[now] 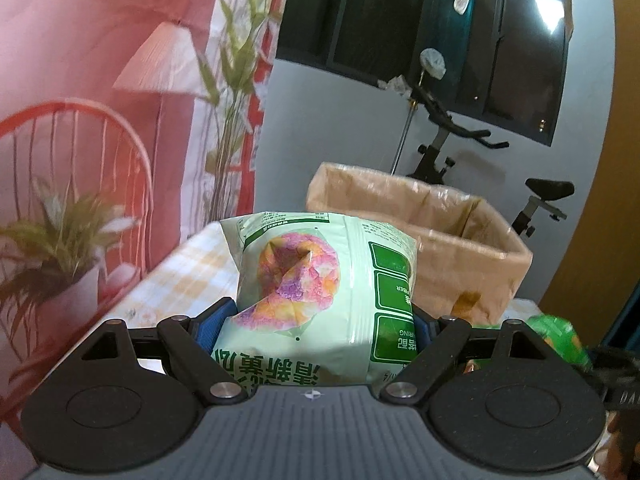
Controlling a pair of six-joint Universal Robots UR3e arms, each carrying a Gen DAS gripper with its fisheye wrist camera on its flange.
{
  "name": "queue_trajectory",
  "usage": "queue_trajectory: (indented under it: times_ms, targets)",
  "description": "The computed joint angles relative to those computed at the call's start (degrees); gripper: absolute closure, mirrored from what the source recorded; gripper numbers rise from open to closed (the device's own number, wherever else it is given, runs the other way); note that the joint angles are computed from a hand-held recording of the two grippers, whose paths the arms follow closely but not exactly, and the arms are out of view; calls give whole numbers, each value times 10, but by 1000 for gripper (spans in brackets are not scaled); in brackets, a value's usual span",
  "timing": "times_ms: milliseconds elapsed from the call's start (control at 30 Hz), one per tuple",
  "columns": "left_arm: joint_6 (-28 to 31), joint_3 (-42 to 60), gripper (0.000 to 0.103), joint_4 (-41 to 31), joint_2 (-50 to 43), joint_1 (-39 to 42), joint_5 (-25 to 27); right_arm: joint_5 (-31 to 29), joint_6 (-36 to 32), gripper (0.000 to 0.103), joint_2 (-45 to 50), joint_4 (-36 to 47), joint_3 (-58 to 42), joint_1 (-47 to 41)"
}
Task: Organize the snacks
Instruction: 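Lift both held bags over the paper bag and release them inside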
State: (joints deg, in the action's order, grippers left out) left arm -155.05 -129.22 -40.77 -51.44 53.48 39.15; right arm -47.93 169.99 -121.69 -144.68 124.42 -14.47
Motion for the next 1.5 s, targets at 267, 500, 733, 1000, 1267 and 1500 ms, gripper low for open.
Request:
queue_trajectory:
  times_ms: [267, 500, 733, 1000, 1267, 1500]
  targets:
    - [-124, 163, 16, 185, -220, -174, 127, -17, 36, 22, 141, -97, -157, 0]
    - [-140, 341, 16, 195, -377, -291, 235, -79, 28, 22, 311, -142, -337, 44]
    - [-120, 595, 16, 104, -550, -379, 336, -118, 16, 22, 472, -114, -518, 79]
    - [-76, 847, 15, -26, -711, -429, 391, -131, 0, 22, 595, 9, -691, 97]
    - [-64, 1015, 14, -123, -817, -433, 392, -135, -9, 20, 655, 88, -782, 101]
    - [-86, 1041, 10, -150, -826, -417, 352, -120, 23, 14, 670, 134, -819, 89]
